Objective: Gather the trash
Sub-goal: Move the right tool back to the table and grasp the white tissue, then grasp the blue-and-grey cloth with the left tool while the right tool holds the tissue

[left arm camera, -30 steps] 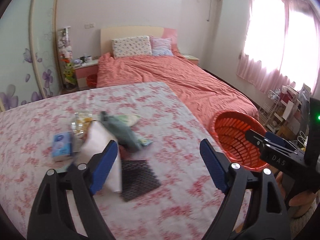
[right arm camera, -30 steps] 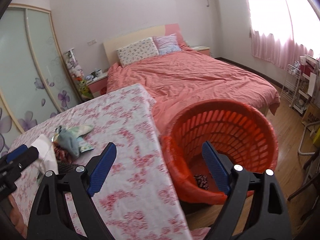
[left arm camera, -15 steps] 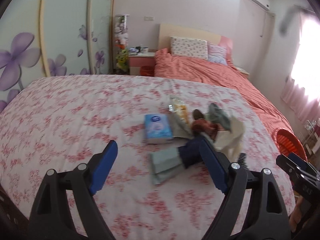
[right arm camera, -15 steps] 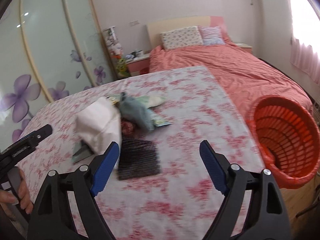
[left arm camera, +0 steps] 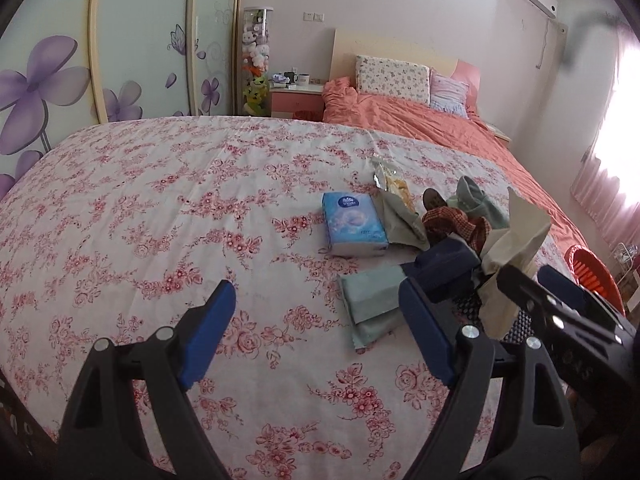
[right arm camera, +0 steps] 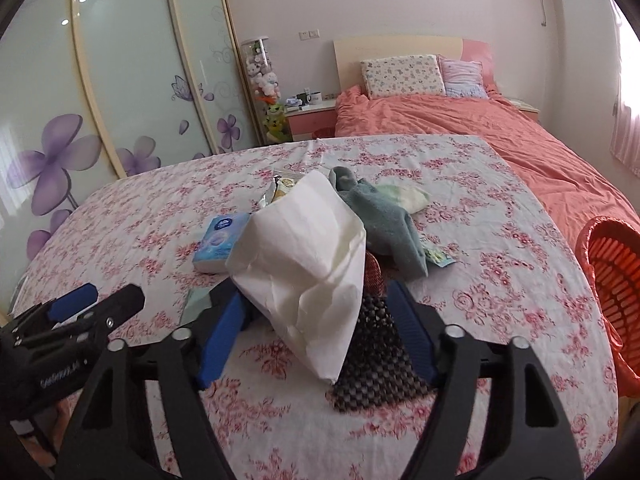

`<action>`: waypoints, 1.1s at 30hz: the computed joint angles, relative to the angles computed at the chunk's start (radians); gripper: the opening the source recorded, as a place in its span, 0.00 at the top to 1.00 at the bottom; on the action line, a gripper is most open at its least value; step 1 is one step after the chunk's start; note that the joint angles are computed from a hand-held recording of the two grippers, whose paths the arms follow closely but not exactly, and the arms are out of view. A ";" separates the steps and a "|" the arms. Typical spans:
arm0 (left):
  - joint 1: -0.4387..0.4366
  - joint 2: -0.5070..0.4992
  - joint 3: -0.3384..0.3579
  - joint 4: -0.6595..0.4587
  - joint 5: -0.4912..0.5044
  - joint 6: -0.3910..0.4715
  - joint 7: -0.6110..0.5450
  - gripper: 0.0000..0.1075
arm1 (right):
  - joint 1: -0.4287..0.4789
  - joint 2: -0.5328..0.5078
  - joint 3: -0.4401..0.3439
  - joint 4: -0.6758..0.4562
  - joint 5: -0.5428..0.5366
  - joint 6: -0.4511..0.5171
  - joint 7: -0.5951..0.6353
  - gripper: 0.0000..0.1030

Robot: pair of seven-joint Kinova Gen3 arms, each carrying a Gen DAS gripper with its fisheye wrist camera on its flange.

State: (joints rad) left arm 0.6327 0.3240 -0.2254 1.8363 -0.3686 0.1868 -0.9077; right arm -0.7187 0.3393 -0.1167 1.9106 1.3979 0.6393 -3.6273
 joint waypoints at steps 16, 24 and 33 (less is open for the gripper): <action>-0.116 0.121 0.193 -0.138 0.131 0.093 -0.302 0.25 | 0.070 -0.107 -0.034 0.129 0.043 0.003 -0.163 0.69; -0.087 0.210 0.182 -0.284 0.113 0.240 -0.268 0.43 | 0.088 -0.114 -0.050 0.155 0.028 0.023 -0.185 0.69; -0.141 0.236 0.237 -0.344 0.175 0.240 -0.297 0.33 | 0.115 -0.122 -0.046 0.169 0.025 0.005 -0.187 0.69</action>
State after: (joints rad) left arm 0.4919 0.5605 0.0113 1.4919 -0.1937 0.4267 -1.2043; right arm -0.6036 0.2175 -0.1628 2.0793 1.4227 0.6446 -3.8146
